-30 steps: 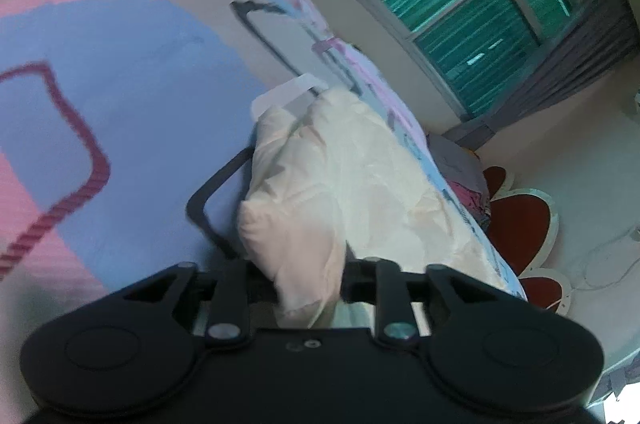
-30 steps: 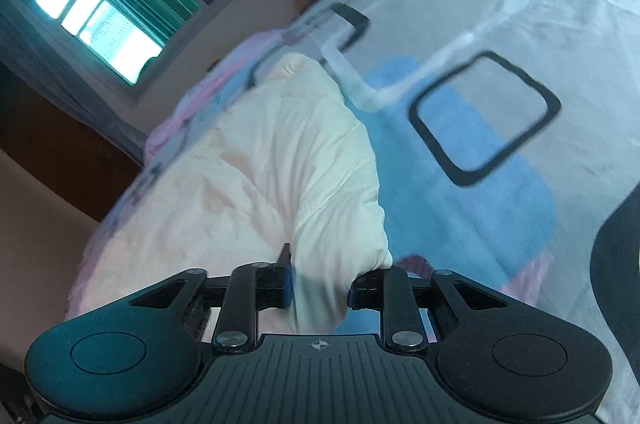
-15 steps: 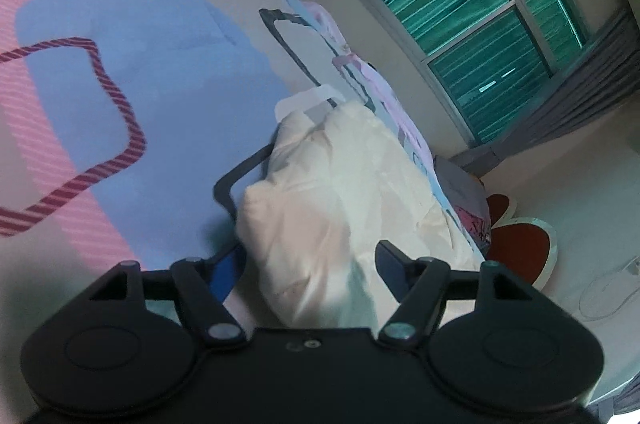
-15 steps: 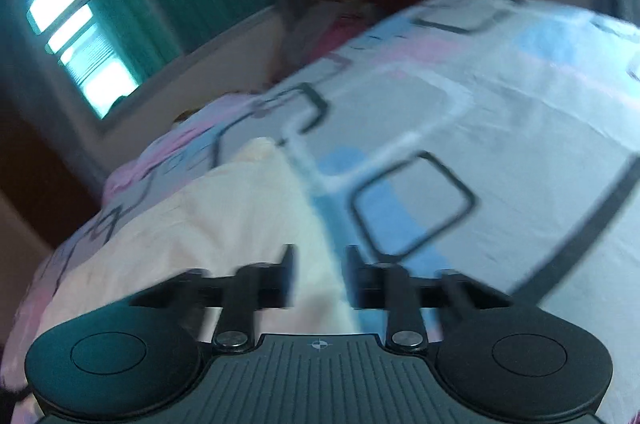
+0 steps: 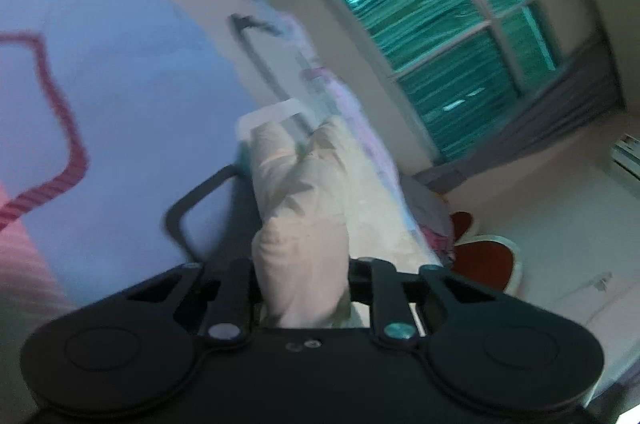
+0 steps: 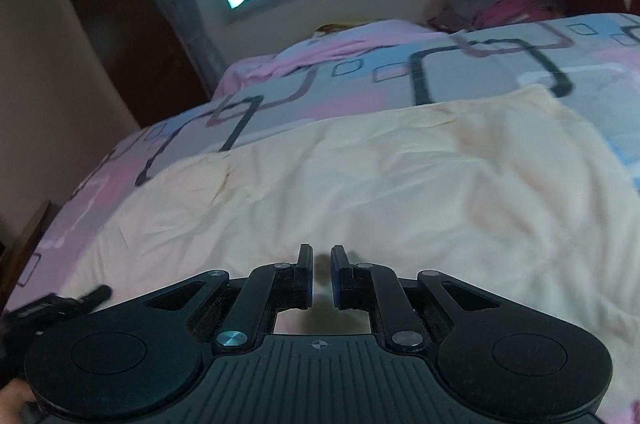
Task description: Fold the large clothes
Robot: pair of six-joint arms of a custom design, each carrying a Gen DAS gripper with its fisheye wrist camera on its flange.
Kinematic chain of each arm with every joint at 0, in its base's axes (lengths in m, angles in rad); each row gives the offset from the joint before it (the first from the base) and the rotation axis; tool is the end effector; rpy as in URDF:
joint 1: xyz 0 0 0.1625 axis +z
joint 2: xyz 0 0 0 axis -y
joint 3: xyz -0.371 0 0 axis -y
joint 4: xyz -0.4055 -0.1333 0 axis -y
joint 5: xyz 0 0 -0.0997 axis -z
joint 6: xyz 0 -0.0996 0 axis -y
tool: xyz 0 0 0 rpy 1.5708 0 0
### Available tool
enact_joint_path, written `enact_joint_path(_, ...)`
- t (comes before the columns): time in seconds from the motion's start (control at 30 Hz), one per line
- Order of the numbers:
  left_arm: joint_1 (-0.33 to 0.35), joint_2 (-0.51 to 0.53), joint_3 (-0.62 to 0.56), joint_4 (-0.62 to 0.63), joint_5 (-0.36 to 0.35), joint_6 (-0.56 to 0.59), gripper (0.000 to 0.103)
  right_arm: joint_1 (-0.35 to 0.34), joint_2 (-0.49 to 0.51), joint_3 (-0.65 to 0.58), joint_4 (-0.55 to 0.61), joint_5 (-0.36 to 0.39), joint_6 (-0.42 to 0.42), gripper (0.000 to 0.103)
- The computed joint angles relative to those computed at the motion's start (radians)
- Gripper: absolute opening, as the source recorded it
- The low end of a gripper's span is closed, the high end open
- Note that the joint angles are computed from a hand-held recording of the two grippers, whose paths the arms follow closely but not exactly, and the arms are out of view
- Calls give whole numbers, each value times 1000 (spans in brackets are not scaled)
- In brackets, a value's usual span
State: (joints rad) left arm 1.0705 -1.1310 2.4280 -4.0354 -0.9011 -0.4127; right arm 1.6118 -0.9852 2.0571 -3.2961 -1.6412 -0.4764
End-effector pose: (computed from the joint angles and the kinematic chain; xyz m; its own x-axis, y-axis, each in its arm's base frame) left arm -0.0104 -0.4257 0.1689 -0.9565 -0.2525 0.1458 -0.2134 0.2653 -0.9403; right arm 0.1483 -0.5330 0.0973 -0.8723 -0.3622 0.3284 -0.4868 0.7059 -0.5146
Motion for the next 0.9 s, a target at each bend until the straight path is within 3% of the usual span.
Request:
enact_joint_path(0.13, -41, -9, 3, -24, -3, 65, 18, 17, 100, -80, 39, -110, -5, 6)
enact_joint_path(0.3, -83, -22, -28, 16, -32, 168, 18, -5, 149, -114, 38, -119, 15, 0)
enact_joint_path(0.43, -133, -29, -65, 75, -16, 265, 18, -5, 109, -121, 104, -114, 79, 0)
enact_joint_path(0.5, -139, -32, -83, 109, -9, 302, 18, -7, 47, -68, 62, -59, 95, 0)
enact_joint_path(0.7, -135, -56, -93, 176, -27, 325, 18, -13, -121, 30, 238, -69, 130, 0)
enact_joint_path(0.8, -149, -69, -87, 195, -29, 346, 18, -20, -101, 29, 299, -110, 133, 0)
enact_joint_path(0.9, -176, -67, -91, 224, -43, 369, 18, -28, -50, 34, 259, -128, 117, 0)
